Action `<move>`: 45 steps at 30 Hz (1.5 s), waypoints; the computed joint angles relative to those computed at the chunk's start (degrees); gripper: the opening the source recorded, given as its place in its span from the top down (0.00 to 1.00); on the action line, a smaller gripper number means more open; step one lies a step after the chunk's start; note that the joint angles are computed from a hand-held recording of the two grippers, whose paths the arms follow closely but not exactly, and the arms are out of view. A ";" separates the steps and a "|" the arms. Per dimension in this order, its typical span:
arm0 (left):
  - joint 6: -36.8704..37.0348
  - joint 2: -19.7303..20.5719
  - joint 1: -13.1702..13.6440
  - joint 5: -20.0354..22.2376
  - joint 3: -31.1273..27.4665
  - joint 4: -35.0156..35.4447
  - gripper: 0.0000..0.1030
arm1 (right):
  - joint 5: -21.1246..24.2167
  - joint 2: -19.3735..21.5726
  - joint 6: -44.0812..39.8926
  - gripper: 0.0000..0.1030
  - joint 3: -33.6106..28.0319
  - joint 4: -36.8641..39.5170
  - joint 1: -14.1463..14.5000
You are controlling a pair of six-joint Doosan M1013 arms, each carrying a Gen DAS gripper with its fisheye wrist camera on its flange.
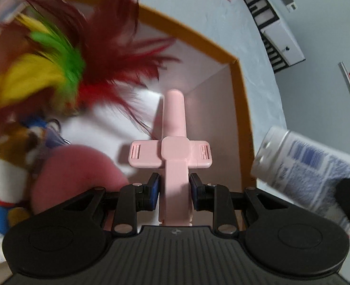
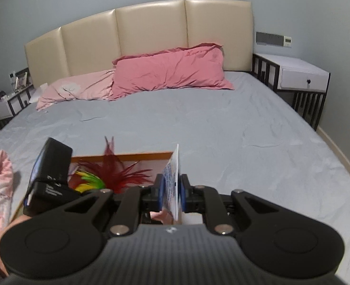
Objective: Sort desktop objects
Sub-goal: 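Carry the pink stand and card over the orange box and release them inside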
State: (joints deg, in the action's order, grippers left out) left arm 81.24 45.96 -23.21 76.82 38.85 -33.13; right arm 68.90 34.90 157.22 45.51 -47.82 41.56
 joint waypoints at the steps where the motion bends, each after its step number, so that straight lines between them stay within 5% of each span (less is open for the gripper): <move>1: -0.20 0.49 -0.07 1.00 -0.59 -0.30 0.70 | -0.47 -0.19 0.18 0.86 0.43 -0.13 -0.13; 8: -1.86 3.26 -0.14 6.63 -4.69 -1.08 0.71 | 0.18 -0.45 0.42 0.86 1.16 -1.19 -0.15; 16: 0.45 3.38 0.91 7.89 -5.25 -3.71 0.70 | 0.85 -1.01 2.08 0.86 1.68 0.04 -0.30; 23: 6.02 -1.21 3.84 3.64 0.02 -9.08 0.70 | -2.67 -2.07 2.98 0.86 2.68 1.67 -0.82; 31: 9.61 -7.46 6.41 -5.16 6.51 -6.09 0.70 | -6.04 0.49 -4.84 0.86 -1.21 9.44 -2.02; 38: 11.01 -8.88 6.77 -8.51 7.58 3.79 0.70 | 0.92 8.08 -14.48 0.86 -12.64 17.78 -3.59; 45: 13.39 -9.00 6.80 -7.79 8.63 4.61 0.70 | 15.20 18.86 -23.23 0.86 -32.09 23.37 -4.75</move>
State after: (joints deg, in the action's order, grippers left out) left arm 94.63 36.96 -16.41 69.03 47.49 -28.52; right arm 84.10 53.76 133.99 13.41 -24.45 36.81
